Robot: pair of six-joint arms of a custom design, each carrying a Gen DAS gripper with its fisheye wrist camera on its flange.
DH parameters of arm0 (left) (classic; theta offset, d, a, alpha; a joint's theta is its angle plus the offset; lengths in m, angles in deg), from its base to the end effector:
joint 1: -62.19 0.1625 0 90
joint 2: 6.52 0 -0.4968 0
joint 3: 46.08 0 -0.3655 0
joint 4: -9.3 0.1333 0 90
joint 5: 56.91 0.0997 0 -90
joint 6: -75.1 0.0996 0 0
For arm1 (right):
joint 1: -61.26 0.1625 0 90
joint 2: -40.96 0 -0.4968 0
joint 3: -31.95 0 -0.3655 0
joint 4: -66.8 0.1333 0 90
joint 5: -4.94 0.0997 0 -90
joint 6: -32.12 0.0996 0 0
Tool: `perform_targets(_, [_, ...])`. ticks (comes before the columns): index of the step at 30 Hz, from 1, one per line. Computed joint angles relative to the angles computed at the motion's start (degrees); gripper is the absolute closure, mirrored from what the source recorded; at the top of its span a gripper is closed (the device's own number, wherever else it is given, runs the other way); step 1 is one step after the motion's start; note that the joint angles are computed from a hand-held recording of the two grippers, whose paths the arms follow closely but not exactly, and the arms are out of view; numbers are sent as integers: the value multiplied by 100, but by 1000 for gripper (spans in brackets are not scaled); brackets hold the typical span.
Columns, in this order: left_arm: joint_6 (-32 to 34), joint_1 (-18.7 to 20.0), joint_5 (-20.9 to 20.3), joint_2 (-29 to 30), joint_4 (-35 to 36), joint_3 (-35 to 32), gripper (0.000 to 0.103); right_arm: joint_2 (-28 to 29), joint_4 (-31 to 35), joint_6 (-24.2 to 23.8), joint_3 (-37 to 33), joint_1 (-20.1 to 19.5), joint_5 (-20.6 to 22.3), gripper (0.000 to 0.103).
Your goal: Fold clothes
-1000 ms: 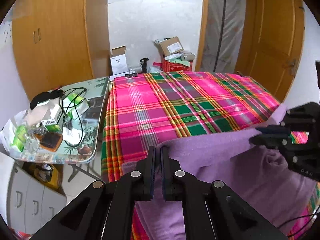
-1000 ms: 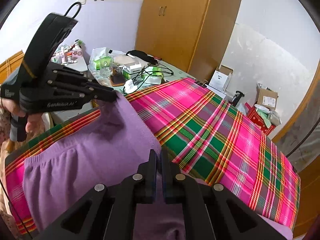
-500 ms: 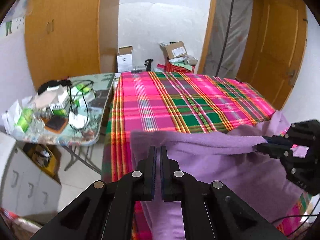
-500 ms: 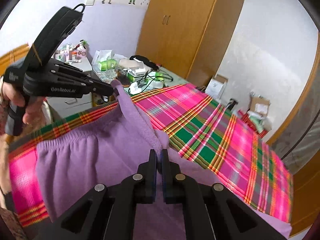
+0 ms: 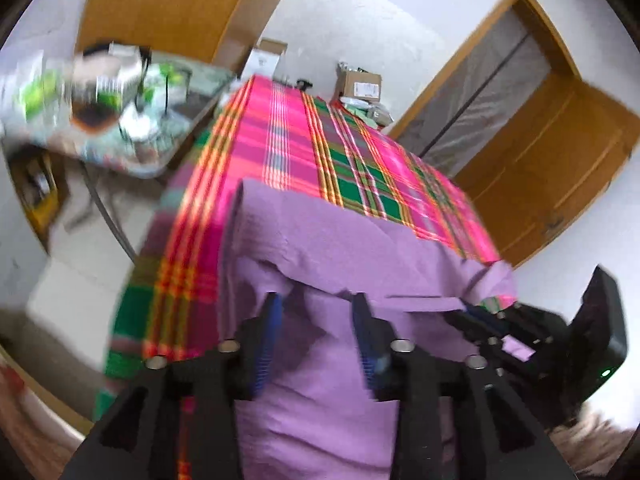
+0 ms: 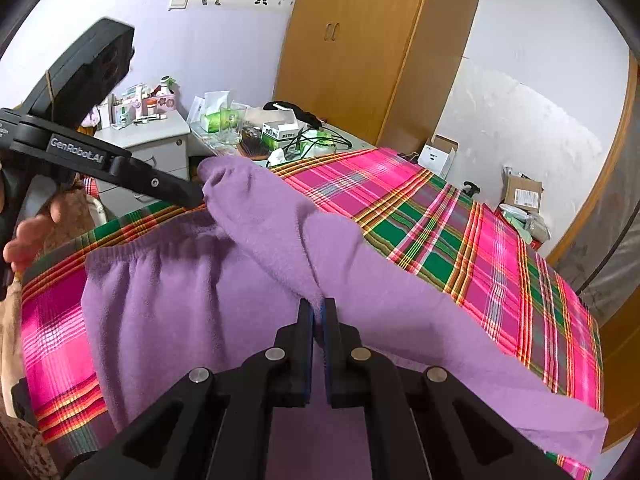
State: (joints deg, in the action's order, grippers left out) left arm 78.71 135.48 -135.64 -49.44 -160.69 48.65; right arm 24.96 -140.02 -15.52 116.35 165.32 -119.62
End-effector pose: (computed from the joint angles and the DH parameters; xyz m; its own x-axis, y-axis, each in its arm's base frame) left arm -0.0618 -0.7372 0.1745 -0.9480 0.2464 -0.2017 0.3138 0.8304 -0.4605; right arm 0.2542 -0.6988 -0.0203 -0.4886 -0.3332 0.8064 -0.7751 0.5901 -0.2258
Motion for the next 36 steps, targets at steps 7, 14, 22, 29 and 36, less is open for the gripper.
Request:
perform_targets(7, [-907,201,-596,189,-79,-221,61,-22,-84,191,126,-33,82,99])
perform_targets(14, [-1745,241,-534,317,-199,-401,64,-21,-303,163,243,-30,104,99])
perform_targets(22, [-1527,37,-204,77,-627,-49,89,16,-677,-138,285,112,6,99])
perform_targets(29, [-1423,-71,-277,-124,-1025,250,90,-78,-1054,-326,510,309,-2,99])
perform_targets(36, [-1260,-162,-136,-394,-1175,660,90,-180,-1288,-550,824,563,-9,99])
